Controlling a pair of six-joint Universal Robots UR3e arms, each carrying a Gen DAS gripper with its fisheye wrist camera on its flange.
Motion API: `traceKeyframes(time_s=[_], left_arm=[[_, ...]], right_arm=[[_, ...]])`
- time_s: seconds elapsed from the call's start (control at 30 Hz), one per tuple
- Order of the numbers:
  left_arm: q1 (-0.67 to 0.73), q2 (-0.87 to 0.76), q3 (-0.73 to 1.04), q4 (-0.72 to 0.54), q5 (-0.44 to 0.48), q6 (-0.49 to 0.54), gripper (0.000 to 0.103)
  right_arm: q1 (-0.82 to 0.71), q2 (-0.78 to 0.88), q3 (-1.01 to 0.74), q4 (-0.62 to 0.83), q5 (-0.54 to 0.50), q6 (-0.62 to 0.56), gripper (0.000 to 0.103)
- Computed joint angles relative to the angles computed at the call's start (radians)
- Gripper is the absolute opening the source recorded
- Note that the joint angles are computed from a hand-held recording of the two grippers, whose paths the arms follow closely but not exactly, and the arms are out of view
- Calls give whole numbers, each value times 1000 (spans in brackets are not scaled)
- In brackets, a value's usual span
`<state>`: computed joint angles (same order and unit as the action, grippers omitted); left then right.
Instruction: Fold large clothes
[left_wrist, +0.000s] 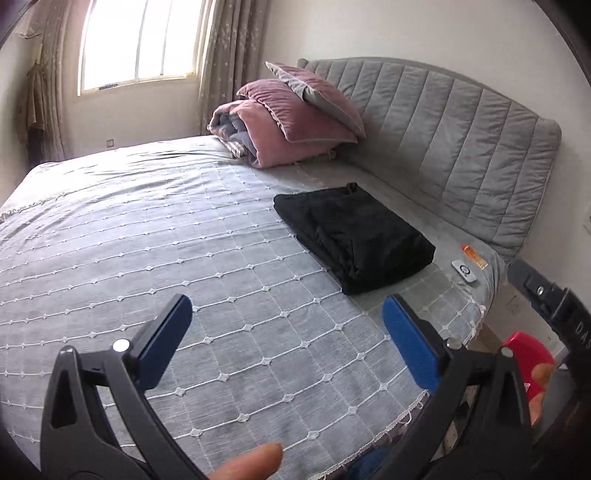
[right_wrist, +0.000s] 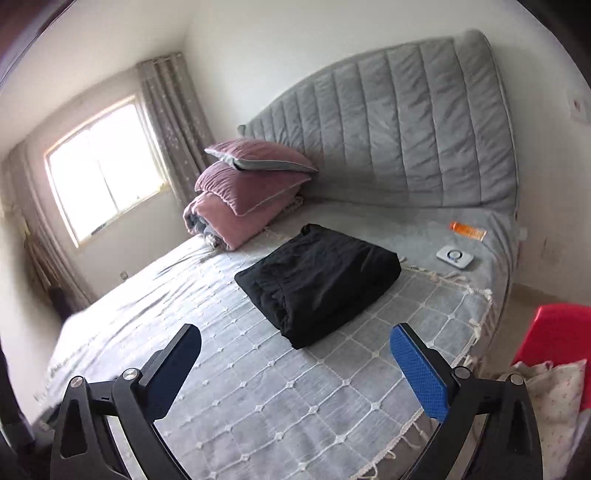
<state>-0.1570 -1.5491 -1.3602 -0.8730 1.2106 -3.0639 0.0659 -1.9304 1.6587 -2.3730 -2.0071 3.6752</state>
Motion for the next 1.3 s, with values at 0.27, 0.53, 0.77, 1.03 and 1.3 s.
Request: traceKeyframes(time_s=[0.27,0.53,0.77,1.03,1.3], left_arm=[[20,6,-97,67,-60,36,103],[-50,-22,-184,182,-11,73,103],[-59,-62,-191,204,-25,51,103],[-82,-90,-188,224,-36,53,103],[-119,-91,-196,252,5,67,103]], right_arm=[[260,129,25,64,-383,63,103],[199,73,269,-140,-368,45,103],[148,89,340,-229,-345,-3,103],[125,87,363,-233,-339,-11,103],[114,89,378,-270,-323,-35,103]])
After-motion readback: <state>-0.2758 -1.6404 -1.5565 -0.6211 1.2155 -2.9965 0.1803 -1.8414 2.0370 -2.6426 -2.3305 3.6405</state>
